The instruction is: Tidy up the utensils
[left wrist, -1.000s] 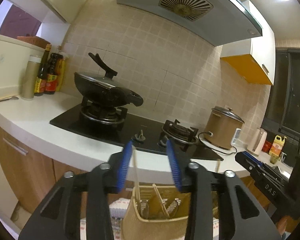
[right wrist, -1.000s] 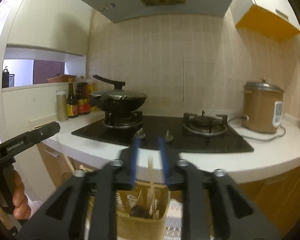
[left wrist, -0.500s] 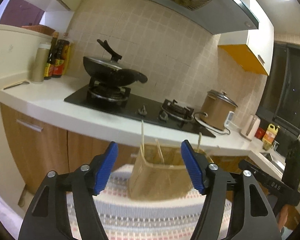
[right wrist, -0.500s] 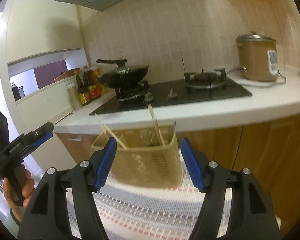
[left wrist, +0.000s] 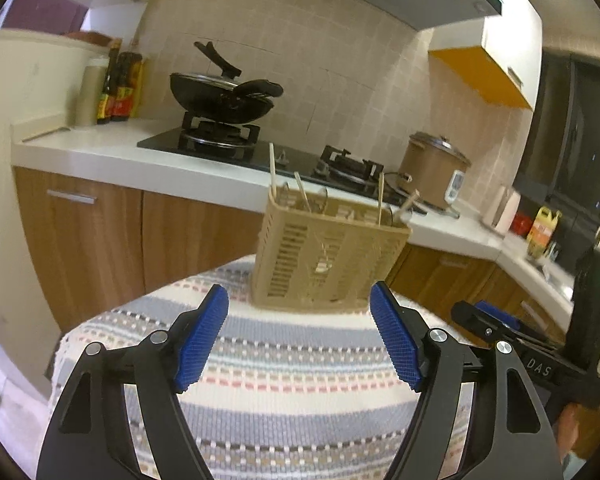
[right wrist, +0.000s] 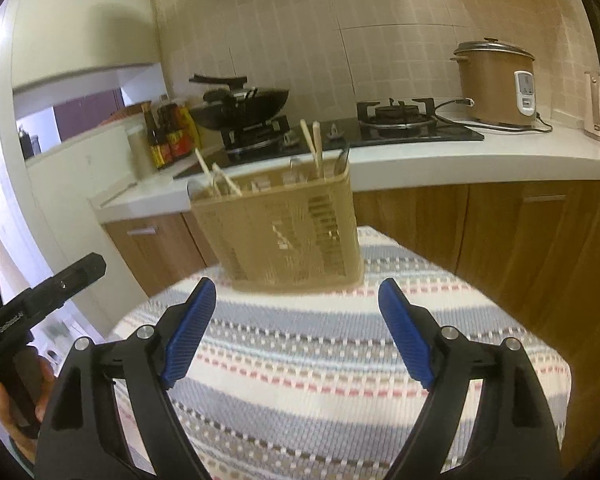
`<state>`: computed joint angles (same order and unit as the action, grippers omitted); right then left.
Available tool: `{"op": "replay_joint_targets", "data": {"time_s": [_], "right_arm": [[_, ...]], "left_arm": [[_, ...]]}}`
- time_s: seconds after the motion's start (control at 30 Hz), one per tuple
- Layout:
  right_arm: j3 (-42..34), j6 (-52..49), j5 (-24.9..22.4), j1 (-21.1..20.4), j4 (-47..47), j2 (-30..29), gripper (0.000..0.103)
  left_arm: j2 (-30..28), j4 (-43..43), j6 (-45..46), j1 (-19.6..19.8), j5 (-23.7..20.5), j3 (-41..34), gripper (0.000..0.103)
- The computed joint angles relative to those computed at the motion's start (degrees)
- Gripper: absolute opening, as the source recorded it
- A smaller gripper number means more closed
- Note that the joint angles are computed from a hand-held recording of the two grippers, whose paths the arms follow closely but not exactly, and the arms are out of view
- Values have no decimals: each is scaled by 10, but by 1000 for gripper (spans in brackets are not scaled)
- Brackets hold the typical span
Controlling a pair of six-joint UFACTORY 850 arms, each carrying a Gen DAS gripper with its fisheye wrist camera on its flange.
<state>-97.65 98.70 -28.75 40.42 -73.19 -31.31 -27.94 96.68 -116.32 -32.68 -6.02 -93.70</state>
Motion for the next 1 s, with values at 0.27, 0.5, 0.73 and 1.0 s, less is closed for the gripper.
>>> {"op": "replay_joint_targets", "data": {"time_s": [0.27,0.5,0.73,1.0], "right_arm": [[26,90,-112,27,-116,-6,82],[40,137,-158,36,-171,-7,89],[42,133,-152,32,-161,-9,91],[33,107,-166,39,-167,-17,91]], "left_arm": [[1,118,-85,-42,-151,36,80],[-17,141,-81,-60,-228,39,82],[-32,91,-21,-60,-230,21,87],[-38,66,21,-69,-257,13,94]]}}
